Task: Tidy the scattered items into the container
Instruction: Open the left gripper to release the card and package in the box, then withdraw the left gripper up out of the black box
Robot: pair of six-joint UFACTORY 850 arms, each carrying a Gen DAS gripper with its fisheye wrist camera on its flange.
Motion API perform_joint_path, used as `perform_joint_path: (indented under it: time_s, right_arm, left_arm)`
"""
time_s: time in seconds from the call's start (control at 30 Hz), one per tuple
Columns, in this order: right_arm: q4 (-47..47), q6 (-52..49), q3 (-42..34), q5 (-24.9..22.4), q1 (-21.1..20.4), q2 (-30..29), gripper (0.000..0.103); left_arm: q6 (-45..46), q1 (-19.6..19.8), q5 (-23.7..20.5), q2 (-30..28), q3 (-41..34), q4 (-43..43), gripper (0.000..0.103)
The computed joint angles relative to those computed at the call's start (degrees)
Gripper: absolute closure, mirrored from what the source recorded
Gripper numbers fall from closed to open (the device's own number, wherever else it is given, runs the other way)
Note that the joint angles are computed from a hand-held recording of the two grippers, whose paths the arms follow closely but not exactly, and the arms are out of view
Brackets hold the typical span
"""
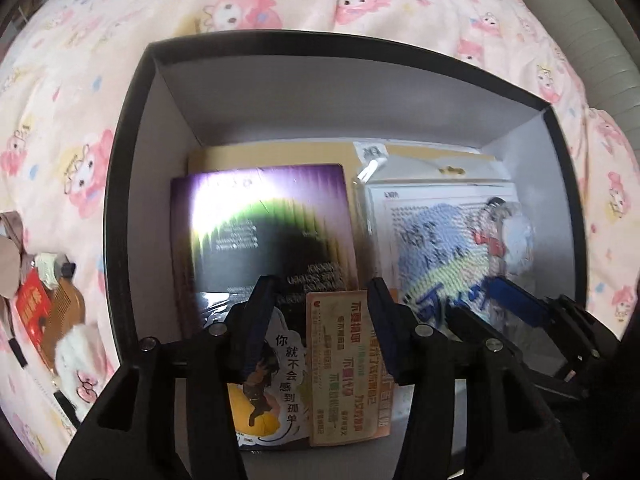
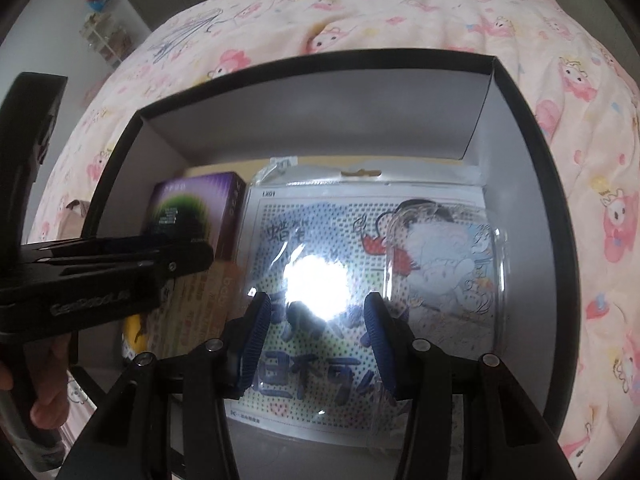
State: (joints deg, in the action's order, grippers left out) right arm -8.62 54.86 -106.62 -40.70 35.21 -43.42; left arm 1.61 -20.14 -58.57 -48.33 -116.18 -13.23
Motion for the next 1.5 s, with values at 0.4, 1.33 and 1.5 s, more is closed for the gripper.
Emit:
perform_joint_path:
  time_s: [0.4, 1.33, 1.5]
  right_arm:
    - [-18.72, 14.86, 1.70, -4.08, 1.89, 2.66, 0.058]
    - [-22.23, 20.39, 8.41, -0.86, 4.11, 8.28, 0.056]
    - [-30.88, 30.34, 9.89, -5.06, 8.82, 10.45, 0.053]
  left_arm:
    - [4.15, -0.60, 1.06, 3.57, 4.18, -5.00, 0.052]
    - [12.31, -2.47, 29.26, 27.44, 36.80, -11.13, 0.042]
    - [18.05, -1.42, 29.12, 33.36, 41.05, -12.85, 0.045]
